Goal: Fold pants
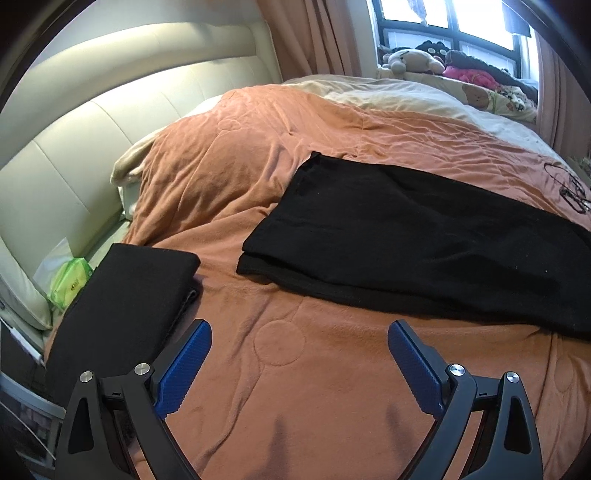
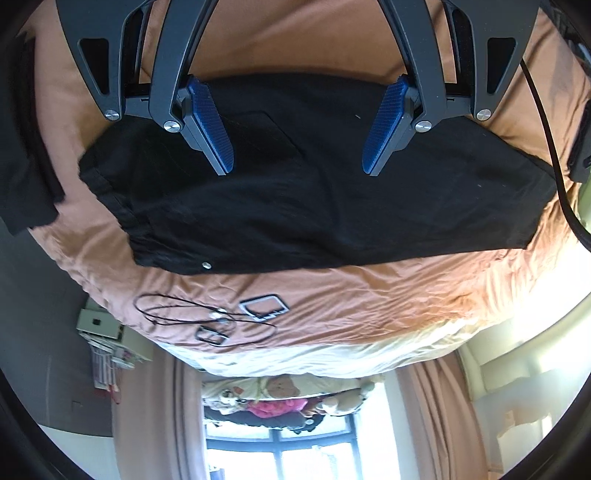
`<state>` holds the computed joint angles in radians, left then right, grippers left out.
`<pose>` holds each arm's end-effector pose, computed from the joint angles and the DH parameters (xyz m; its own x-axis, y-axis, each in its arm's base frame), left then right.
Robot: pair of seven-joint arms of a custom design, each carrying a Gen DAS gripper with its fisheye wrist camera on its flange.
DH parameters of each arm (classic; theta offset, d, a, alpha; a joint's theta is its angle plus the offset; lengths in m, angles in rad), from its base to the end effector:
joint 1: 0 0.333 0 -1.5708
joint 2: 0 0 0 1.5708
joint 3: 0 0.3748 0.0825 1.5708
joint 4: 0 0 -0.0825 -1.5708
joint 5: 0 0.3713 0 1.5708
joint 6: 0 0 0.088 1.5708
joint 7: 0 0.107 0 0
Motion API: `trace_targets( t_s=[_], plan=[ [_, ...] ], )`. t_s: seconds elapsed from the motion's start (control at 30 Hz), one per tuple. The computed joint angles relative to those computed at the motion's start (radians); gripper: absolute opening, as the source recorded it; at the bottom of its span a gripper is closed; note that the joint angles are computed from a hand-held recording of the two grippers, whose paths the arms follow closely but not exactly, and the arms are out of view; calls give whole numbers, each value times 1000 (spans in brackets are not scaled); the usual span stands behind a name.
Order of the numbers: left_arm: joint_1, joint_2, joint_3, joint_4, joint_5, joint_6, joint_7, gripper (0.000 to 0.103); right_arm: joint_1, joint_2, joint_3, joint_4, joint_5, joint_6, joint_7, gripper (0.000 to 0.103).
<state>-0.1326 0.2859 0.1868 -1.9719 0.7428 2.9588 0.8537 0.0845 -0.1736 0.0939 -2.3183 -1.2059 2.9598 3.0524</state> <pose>0.6504 -0.0217 0.4594 0.1174 -0.9812 -0.1534 -0.7325 0.0187 -0.6805 0.4688 0.1510 0.5371 -0.1242 -0.9861 -0.1104 -0.5738 0.1621 -0.8028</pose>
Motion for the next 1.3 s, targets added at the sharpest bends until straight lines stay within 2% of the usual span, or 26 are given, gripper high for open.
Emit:
trace_targets(
  t_s=[0.13,0.27,0.4,0.5,0.6,0.7,0.83,0.93,1.1,1.2,1.3],
  plan=[
    [26,-9,-8,-37,-24,2,38,98,6,-11,-5,-35,44,-16,-28,71],
    [139,-15,-119,-74,-248,38,239,98,4,-19,-2,-58,76,-31,-58,71],
    [131,-1,-105,-61,-342,45,312,98,-3,-35,-12,-92,117,5,-77,71],
    [151,17,-126,-44,-444,69,375,102,-30,-55,0,-119,130,13,-67,71],
    [215,45,-198,-5,-571,76,464,103,-56,-71,2,-148,144,44,-60,71],
    [178,78,-159,52,-605,55,476,103,-92,-83,19,-167,144,58,-30,71],
    [194,115,-190,110,-690,52,561,103,-113,-103,37,-186,170,25,-4,71],
    [165,148,-165,164,-717,34,592,103,-107,-110,41,-194,207,-14,8,71],
    [263,213,-291,273,-887,-32,734,103,-97,-125,45,-207,258,-56,25,71],
    [239,247,-263,327,-918,-55,748,103,-95,-131,41,-214,272,-49,38,71],
    [256,278,-282,365,-967,-46,776,103,-109,-140,46,-225,265,-30,54,71]
  ],
)
